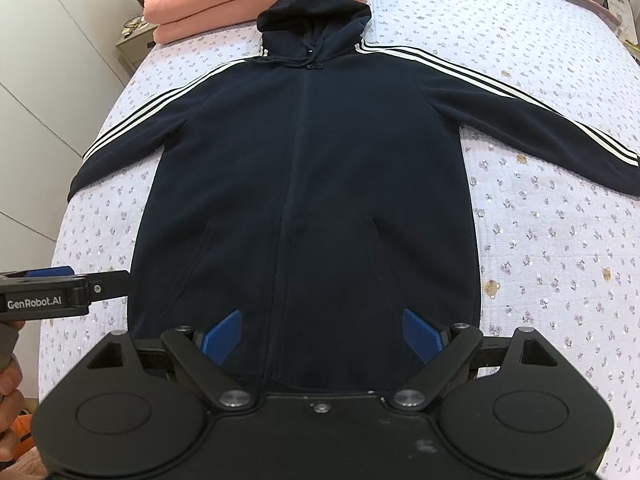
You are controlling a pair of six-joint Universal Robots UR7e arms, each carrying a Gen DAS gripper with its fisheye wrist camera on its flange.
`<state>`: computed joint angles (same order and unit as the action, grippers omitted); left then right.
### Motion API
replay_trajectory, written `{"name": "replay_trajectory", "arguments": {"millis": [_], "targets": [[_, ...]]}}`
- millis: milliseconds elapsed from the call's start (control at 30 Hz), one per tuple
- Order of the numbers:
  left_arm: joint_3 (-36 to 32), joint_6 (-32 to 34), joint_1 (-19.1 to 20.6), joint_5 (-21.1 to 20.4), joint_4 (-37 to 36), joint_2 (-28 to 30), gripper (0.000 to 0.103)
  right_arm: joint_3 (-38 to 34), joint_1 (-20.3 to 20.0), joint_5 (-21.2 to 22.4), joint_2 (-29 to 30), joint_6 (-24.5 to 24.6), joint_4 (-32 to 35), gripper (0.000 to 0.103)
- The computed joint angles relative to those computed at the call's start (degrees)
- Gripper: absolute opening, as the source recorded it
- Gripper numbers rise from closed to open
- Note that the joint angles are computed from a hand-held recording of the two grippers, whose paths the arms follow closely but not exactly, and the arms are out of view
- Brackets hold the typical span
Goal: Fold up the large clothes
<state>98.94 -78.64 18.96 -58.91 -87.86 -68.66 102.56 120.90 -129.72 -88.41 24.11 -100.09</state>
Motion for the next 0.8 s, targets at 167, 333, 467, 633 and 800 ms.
{"name": "replay_trajectory", "arguments": {"millis": [167,333,467,633,800], "targets": [[0.31,0.32,0.05,0.04,-0.42,-0.26,0.099,0.0,0.09,0.14,0.1,0.17,0.12,0.103],[0.84,0.3,0.39,-0.21,-0.93,-0.72,0.099,-0.18,0.08,0.01,0.61,0.12,0.46,0.103],[1.37,0.11,1.02,-0.66,-1.79,-1.2,0.099,-0.51,0.11,-1.36,1.49,0.94,0.88,0.103],[2.56,1.39,1.82,-0.75,-4.51,-1.79,0.099,-0.25,-0.57,-0.96,2.49,0.19,-1.46,0.103],[7.54,3.62,6.23,-1.35,-14.52,-4.91,0.099,2.93,-3.83,1.87,6.14,-11.24,-19.89,0.103]]}}
